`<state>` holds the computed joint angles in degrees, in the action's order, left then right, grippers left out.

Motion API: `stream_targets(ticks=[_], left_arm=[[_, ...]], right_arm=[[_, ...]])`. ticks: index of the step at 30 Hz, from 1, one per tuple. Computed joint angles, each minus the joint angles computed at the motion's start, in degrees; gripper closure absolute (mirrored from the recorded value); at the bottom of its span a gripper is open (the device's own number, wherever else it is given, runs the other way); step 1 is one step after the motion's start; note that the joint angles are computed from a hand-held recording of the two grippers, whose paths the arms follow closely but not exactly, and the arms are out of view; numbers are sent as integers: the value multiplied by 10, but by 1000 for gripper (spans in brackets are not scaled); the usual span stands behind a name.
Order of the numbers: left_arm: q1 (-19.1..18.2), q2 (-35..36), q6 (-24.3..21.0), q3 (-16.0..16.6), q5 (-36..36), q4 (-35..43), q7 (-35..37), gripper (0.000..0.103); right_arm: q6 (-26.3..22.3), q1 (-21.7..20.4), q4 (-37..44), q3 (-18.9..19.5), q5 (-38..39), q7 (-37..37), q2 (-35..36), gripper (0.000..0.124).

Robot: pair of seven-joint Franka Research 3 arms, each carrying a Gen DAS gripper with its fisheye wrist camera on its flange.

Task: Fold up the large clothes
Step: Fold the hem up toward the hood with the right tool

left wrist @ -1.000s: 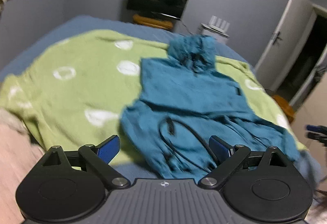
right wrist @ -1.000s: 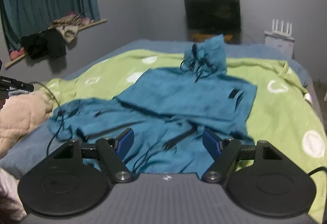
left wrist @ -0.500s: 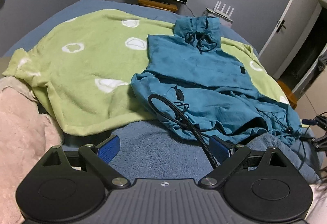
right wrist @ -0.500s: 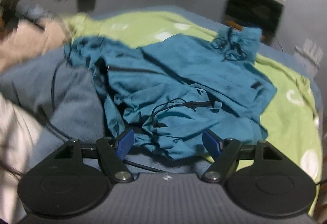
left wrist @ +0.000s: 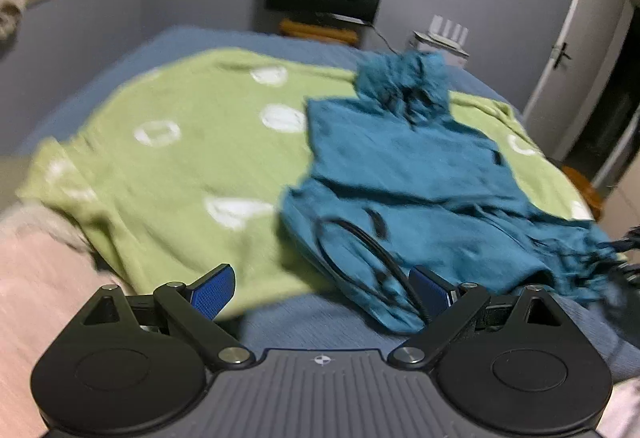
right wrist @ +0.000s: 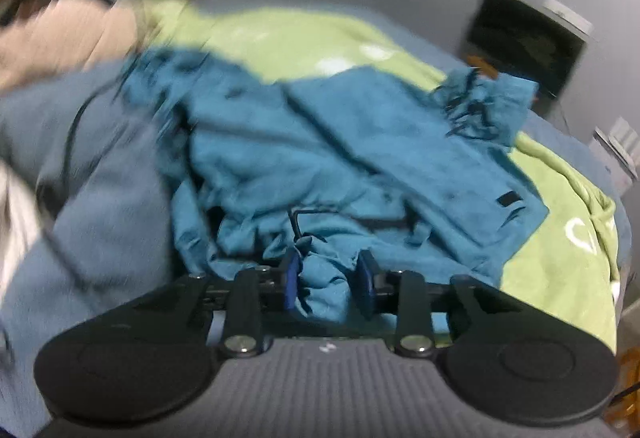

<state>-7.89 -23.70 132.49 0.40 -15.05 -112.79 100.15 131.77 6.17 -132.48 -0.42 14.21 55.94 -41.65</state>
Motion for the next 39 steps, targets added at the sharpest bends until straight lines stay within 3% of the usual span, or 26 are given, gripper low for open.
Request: stream_targets(ticks=[7,10,15,22,26,31,38,39], left_arm=[[21,73,92,-7,15,80,-29,6],[15,120,121,-8,-12,131,-5,6],[17,196,90,-23,-91,230,92,6],[36,245,66,-73,-69,280,143,6],[41,265,60,-86,-71,283,147,6],[42,334,66,-106,-45,331,128,6],[23,508,43,-128,37,514,58,6],[13,541,33,-126,59,555,44,6]], right_arm=[[80,-8,78,-25,70,86,107,98],[100,-7,133,-36,90,105,175,98],[112,-18,237,-48,119,140,290,99],[119,-54,384,-50,140,210,434,99],[134,-70,457,-49,102,289,507,99],[170,-62,496,-68,-6,428,564,99],[247,-39,450,-100,-124,613,580,96],[263,-41,437,-96,-120,624,578,87]])
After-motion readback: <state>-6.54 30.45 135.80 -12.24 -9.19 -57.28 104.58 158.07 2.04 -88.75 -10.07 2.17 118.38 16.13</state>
